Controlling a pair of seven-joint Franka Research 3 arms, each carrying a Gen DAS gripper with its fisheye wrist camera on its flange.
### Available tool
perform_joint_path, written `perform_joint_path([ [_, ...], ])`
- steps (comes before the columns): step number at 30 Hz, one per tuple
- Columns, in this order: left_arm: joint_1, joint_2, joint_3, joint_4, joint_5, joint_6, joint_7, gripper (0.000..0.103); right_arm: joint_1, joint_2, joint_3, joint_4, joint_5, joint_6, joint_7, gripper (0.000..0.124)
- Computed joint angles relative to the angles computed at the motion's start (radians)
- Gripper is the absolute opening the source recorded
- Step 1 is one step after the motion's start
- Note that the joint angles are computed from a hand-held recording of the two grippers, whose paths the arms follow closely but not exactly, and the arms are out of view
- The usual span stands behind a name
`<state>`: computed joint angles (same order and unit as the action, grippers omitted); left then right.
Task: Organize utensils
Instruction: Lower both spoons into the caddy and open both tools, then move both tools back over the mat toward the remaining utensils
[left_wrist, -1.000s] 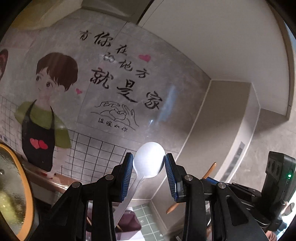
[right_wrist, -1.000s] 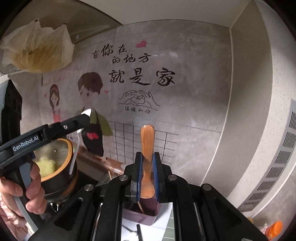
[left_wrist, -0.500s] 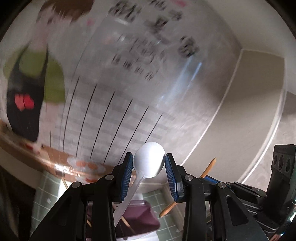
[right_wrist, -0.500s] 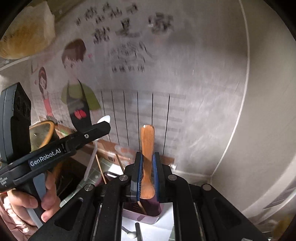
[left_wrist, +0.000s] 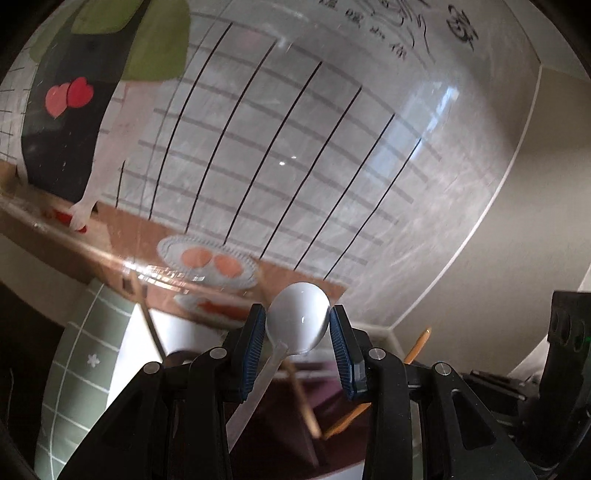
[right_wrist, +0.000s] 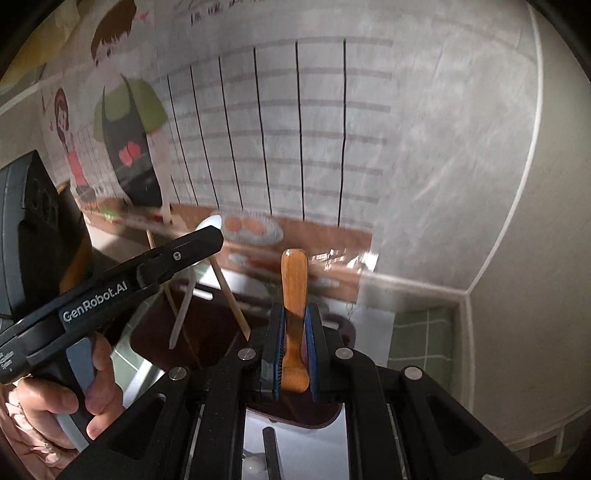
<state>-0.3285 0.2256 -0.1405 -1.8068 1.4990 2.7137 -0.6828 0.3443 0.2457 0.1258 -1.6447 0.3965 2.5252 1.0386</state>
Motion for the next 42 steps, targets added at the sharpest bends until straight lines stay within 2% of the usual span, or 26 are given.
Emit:
perform_joint_path([
  [6,0.013,-0.01,-0.007,-0.048,-0.121,0.026,0.04,0.04,-0.008,0.006,0.004,-0.013,0.012,-0.066,-0.028,0.012],
  [9,0.011,-0.037,-0.013,-0.076,-0.195,0.019,0.09,0.042,-0.002,-0.009,0.003,-0.036,0.008,-0.045,-0.04,0.021],
  [14,-0.004,-0.122,-0.052,-0.149,-0.351,-0.092,0.222,0.051,-0.013,-0.075,0.003,-0.102,0.052,-0.004,-0.083,0.055],
  [16,-0.008,-0.162,-0.075,-0.187,-0.428,-0.143,0.29,0.053,-0.011,-0.108,-0.003,-0.138,0.043,0.016,-0.09,0.06],
  [18,-0.016,-0.205,-0.103,-0.224,-0.527,-0.219,0.378,0.054,-0.002,-0.144,-0.012,-0.185,-0.008,0.04,-0.07,0.074],
  [20,-0.025,-0.242,-0.127,-0.256,-0.61,-0.285,0.447,0.055,0.002,-0.181,-0.014,-0.238,-0.031,0.07,-0.071,0.093],
  [21,-0.029,-0.262,-0.138,-0.272,-0.648,-0.31,0.472,0.055,0.004,-0.202,-0.012,-0.268,-0.031,0.084,-0.084,0.096],
  [23,-0.036,-0.297,-0.158,-0.302,-0.701,-0.349,0.496,0.065,0.007,-0.23,-0.011,-0.308,-0.025,0.081,-0.105,0.102],
  [28,-0.051,-0.371,-0.198,-0.373,-0.769,-0.41,0.501,0.067,0.027,-0.271,-0.002,-0.391,-0.081,0.086,-0.084,0.102],
  [30,-0.058,-0.398,-0.206,-0.403,-0.806,-0.409,0.506,0.067,0.039,-0.279,0.004,-0.423,-0.079,0.112,-0.115,0.102],
  [32,-0.064,-0.424,-0.215,-0.432,-0.834,-0.404,0.511,0.067,0.047,-0.271,0.004,-0.426,-0.051,0.098,-0.162,0.1],
  [33,-0.068,-0.435,-0.221,-0.443,-0.85,-0.411,0.515,0.067,0.048,-0.257,0.001,-0.411,-0.019,0.061,-0.189,0.097],
  [35,-0.075,-0.456,-0.228,-0.462,-0.881,-0.416,0.528,0.067,0.043,-0.224,-0.005,-0.373,0.01,-0.018,-0.201,0.071],
  [37,-0.082,-0.482,-0.235,-0.49,-0.91,-0.415,0.532,0.067,0.035,-0.195,-0.011,-0.352,-0.015,-0.059,-0.154,0.062],
  [39,-0.086,-0.498,-0.245,-0.505,-0.927,-0.42,0.526,0.068,0.031,-0.191,-0.013,-0.372,-0.039,-0.044,-0.126,0.059],
  [42,-0.096,-0.507,-0.249,-0.53,-0.963,-0.403,0.526,0.07,0.03,-0.185,-0.014,-0.404,-0.109,-0.012,-0.083,0.042],
])
